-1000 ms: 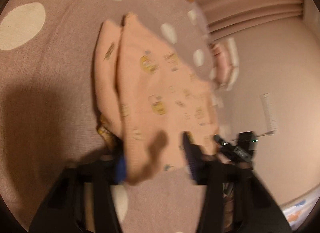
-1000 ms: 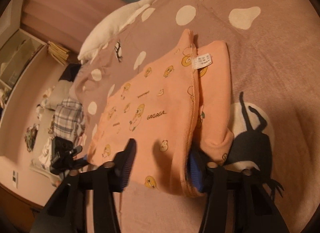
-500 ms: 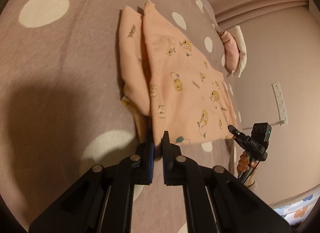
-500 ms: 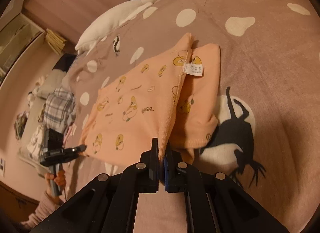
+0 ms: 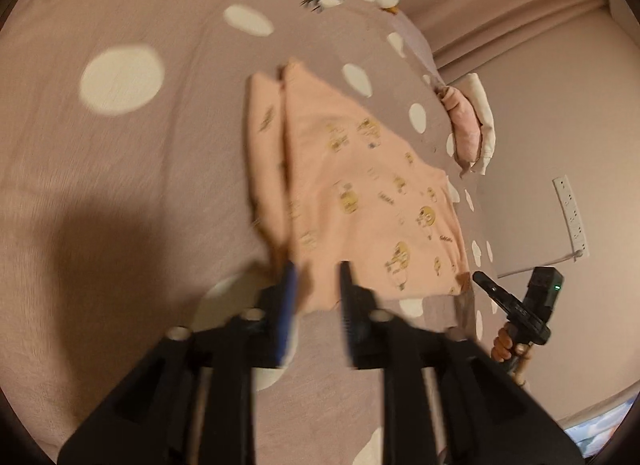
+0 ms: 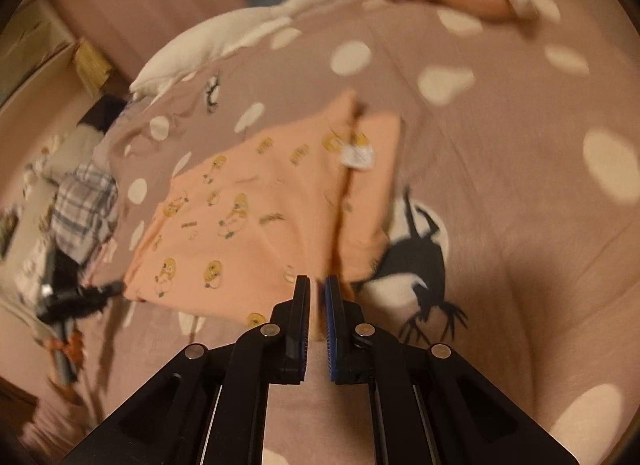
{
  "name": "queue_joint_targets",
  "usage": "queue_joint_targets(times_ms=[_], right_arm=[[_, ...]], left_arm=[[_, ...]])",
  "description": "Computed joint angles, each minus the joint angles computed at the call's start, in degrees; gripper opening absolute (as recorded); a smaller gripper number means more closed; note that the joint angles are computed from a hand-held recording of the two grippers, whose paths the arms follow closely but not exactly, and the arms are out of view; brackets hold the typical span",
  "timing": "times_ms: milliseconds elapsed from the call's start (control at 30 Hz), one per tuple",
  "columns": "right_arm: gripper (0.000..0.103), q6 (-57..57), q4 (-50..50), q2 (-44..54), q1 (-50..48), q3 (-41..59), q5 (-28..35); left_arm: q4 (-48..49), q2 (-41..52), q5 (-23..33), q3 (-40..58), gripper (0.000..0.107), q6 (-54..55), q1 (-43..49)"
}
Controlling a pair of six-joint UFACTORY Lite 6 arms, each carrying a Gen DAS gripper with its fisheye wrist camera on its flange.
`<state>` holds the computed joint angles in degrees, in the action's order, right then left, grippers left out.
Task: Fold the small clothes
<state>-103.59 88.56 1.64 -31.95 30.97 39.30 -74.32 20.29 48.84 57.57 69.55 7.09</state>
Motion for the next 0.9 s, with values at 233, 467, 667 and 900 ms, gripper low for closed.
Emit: queue_joint_targets(times_ms=[233,467,667,900], right_arm=[[0.018,-5.72,11.22,1.74,17.92,1.83,-5.06],[0.019,-16.44,25.41,11.50,29.06,5.75,-13.29],[0.018,-15.55,20.42,9.23,25.60,1.31,-11.16],[0.036,-8.00,10.35,2.84,20.67,-3.46,-6.99]], left_arm=[[-3.39,1.27,-9.03,3.33,0.037,-0.86,-14.16],[-1.38,6.60,-15.82,5.19,0.036,-0.16,-23.00],[-3.33,2.63,-12.64,-0.67,0.038,4.53,-20.03],[-8.22,-7.91,-4.08,-11.59,0.067,8.41,-8.03]])
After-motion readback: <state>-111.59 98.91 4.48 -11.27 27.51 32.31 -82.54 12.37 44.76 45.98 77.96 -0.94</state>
